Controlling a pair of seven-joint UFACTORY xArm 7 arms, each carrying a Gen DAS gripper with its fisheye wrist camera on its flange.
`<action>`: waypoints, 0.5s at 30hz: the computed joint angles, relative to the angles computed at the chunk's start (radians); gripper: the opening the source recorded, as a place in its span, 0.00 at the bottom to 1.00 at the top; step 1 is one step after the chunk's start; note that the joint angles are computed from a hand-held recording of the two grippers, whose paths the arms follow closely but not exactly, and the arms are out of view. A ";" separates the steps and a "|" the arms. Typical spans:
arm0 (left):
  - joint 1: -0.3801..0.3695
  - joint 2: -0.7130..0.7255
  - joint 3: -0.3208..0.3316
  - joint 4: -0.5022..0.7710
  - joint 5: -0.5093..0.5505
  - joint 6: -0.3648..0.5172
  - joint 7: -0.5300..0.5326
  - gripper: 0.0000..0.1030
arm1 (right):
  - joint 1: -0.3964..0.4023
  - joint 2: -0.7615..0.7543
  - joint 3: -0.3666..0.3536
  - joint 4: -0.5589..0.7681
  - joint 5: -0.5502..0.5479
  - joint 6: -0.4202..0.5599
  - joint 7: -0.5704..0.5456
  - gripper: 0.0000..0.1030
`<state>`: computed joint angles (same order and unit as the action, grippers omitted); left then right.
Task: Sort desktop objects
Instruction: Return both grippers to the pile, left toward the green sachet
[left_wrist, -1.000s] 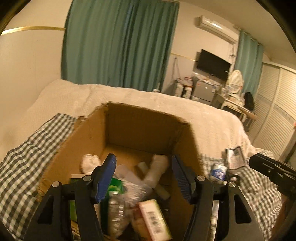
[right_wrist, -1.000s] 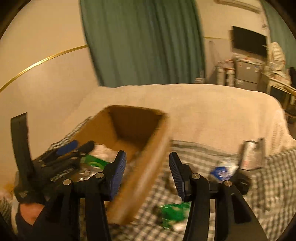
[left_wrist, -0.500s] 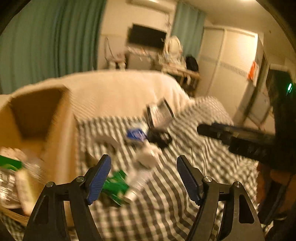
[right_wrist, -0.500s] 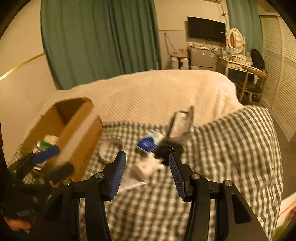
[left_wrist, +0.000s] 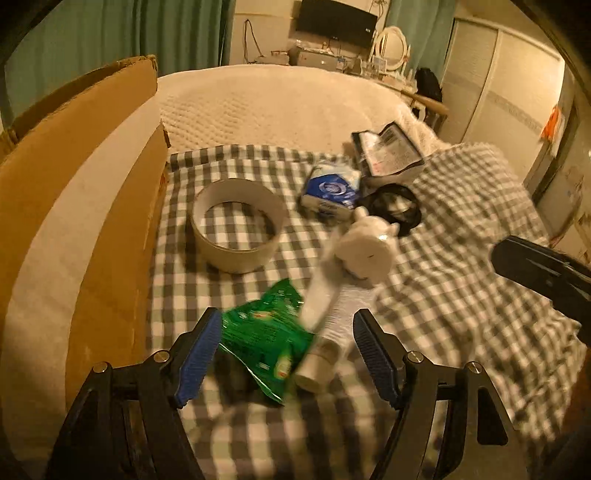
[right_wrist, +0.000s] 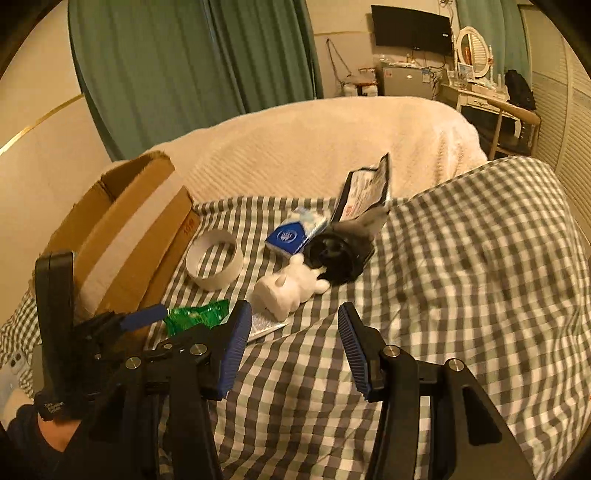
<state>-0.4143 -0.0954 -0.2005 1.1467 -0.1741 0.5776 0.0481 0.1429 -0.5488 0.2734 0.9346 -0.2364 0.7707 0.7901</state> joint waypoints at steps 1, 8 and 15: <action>0.003 0.013 0.001 0.010 0.009 0.008 -0.004 0.70 | 0.000 0.008 0.003 0.005 -0.002 0.005 -0.002 0.47; 0.017 0.035 0.007 0.028 0.034 0.046 0.004 0.64 | 0.011 0.031 0.008 0.015 -0.012 0.017 -0.002 0.47; 0.035 0.057 0.022 0.060 -0.088 0.136 0.099 0.64 | 0.015 0.043 -0.002 0.016 -0.010 0.010 0.001 0.47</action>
<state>-0.3791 -0.0381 -0.1786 1.2069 -0.2621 0.7137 0.1466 0.1584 -0.5062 0.2713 0.9502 -0.2462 0.7806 0.7911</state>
